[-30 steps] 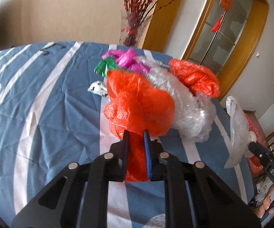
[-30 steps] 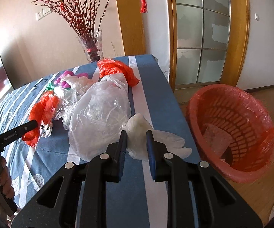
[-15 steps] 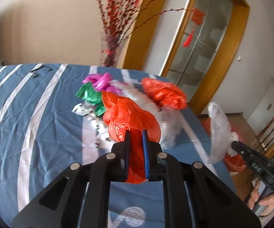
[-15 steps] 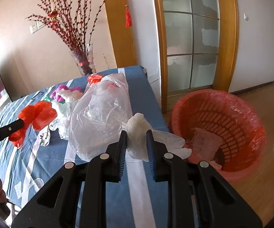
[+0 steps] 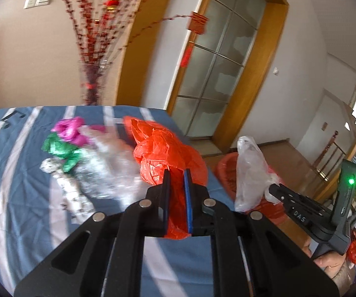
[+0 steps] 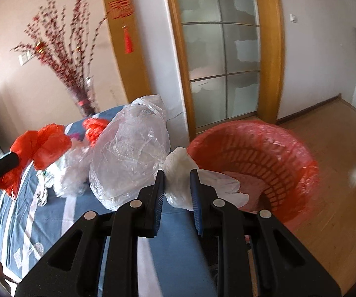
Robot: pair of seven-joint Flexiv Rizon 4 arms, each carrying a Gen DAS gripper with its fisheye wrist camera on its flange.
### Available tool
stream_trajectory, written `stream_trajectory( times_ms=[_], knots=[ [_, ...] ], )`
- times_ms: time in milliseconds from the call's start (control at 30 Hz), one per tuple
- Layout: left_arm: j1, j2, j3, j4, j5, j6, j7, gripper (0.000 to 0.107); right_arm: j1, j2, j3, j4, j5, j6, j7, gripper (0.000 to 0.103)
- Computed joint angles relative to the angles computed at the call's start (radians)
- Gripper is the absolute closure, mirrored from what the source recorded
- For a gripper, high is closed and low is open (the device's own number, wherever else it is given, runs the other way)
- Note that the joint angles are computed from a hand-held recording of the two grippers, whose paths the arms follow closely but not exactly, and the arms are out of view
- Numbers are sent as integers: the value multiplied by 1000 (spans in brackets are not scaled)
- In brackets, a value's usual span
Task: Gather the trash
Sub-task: 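Carry the white bag and red bag toward the red basket, then open both grippers over the red basket to drop the bags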
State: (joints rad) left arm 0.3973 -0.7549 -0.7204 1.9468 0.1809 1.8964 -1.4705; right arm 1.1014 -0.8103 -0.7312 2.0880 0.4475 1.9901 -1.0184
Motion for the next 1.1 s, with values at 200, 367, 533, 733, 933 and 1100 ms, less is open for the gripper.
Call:
stream_trajectory(
  times_ms=[200, 367, 533, 733, 933, 1100],
  knots=[
    [-73, -49, -22, -75, -13, -55, 55, 95, 21, -25, -68, 26, 40, -8, 31, 81],
    [-155, -99, -30, -160, -65, -108, 126, 95, 43, -70, -155, 50, 62, -32, 96, 81],
    [-239, -145, -18, -243, -129, -162, 205, 95, 5, -81, -166, 68, 52, -23, 167, 81],
    [-329, -184, 12, -324, -213, -215, 281, 95, -33, -95, -165, 73, 48, -13, 217, 81],
    [-394, -213, 38, -380, -285, -251, 340, 95, -67, -95, -155, 64, 43, 3, 230, 81],
    [-434, -237, 55, -423, -328, -270, 381, 95, -95, -92, -139, 52, 45, 11, 224, 81]
  ],
)
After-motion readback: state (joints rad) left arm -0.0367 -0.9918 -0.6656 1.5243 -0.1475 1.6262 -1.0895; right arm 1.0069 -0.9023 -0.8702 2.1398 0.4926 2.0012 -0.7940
